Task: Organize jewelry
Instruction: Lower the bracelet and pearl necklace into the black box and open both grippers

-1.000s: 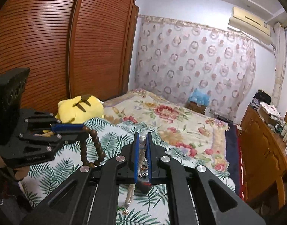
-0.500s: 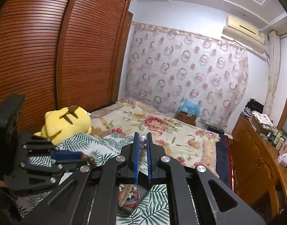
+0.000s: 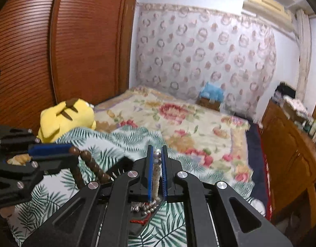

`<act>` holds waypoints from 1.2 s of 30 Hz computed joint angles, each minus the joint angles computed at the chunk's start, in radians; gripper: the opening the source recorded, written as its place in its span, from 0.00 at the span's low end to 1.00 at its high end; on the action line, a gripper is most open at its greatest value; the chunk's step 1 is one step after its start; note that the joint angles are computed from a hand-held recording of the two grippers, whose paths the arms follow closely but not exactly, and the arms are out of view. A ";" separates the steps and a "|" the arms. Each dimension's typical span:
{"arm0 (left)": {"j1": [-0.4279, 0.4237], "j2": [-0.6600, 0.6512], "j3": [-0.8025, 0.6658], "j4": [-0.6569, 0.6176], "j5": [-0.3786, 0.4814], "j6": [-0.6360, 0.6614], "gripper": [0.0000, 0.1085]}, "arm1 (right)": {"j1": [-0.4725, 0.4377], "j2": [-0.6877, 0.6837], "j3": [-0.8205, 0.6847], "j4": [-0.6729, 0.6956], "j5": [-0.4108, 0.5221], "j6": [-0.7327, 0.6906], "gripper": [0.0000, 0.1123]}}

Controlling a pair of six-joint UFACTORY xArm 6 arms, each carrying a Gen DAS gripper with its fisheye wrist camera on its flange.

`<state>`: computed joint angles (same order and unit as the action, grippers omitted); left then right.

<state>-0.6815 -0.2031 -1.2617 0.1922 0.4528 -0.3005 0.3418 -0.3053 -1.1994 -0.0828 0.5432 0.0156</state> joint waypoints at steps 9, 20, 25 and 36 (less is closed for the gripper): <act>0.003 0.034 -0.003 -0.032 0.011 0.017 0.12 | -0.006 0.001 0.078 0.166 -0.004 -0.063 0.08; 0.009 0.059 -0.017 -0.022 0.022 0.018 0.12 | -0.008 -0.050 0.133 0.156 -0.011 -0.068 0.20; 0.014 0.075 -0.018 -0.039 0.017 0.036 0.12 | -0.013 -0.106 0.188 0.162 -0.014 -0.077 0.21; 0.011 0.077 0.023 -0.058 0.022 0.065 0.12 | 0.009 -0.233 0.323 0.162 -0.028 -0.067 0.21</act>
